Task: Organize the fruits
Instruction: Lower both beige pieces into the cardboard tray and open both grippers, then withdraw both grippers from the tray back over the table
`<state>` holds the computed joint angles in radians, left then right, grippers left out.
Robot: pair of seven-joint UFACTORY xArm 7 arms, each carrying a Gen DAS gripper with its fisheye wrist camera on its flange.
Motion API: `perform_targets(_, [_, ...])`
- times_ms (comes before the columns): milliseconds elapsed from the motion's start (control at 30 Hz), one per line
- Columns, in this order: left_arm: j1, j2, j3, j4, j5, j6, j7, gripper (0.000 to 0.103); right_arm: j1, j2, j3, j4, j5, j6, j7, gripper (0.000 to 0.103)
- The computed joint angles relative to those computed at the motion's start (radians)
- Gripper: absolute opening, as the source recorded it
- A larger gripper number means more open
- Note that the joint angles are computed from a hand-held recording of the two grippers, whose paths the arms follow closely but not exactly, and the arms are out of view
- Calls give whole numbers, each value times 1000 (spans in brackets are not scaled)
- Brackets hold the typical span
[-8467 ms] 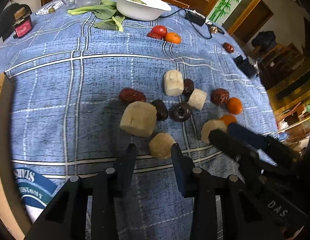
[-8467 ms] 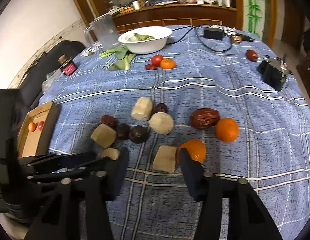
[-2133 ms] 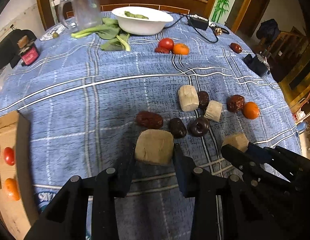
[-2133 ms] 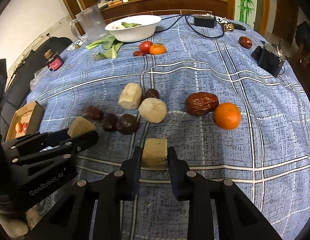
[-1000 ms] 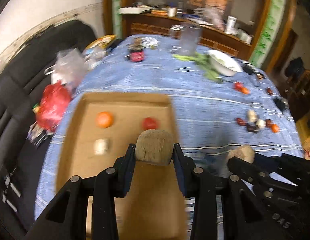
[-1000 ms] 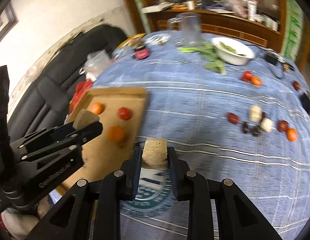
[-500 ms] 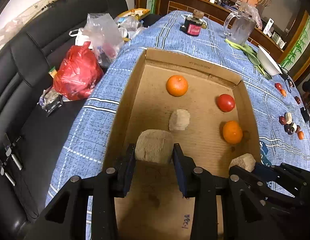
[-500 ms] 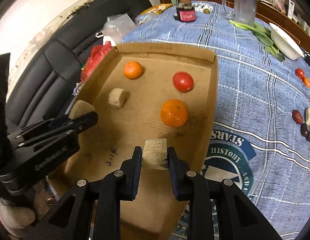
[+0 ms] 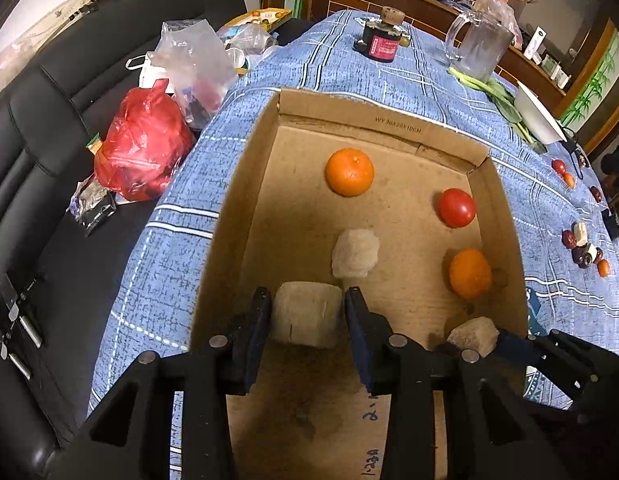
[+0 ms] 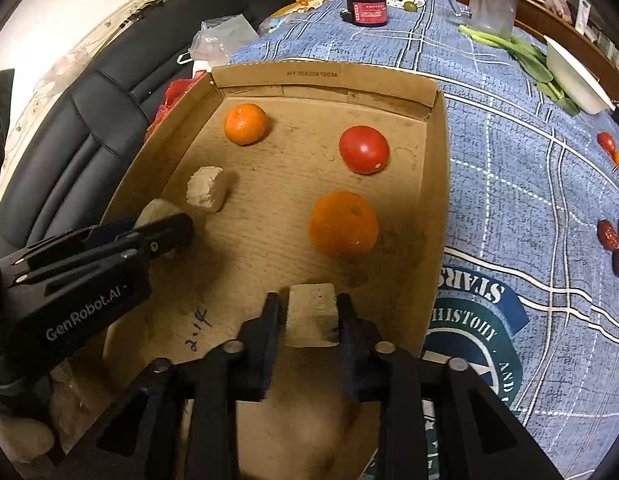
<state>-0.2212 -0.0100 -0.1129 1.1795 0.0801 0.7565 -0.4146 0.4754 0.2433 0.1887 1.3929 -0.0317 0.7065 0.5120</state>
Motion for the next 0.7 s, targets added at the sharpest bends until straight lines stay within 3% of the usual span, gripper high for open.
perform_targets(300, [-11,-22,-12,39,46,12,-48,51,1,-95,-2,-84,-42,-53,40,46])
perform_targets(467, [-36,-4,-29,84,32,15,-37,51,-55,-185,20,-197,25,-118,44,46])
perform_targets(533, [-49,13,-35,112,10,17,-28,51,-48,-232,-2,-238,-8,-116,82,46])
perform_targets(700, [-96,64,-56,192,-14,24,-30,51,-104,-389,-15,-398,44,-175,98,46])
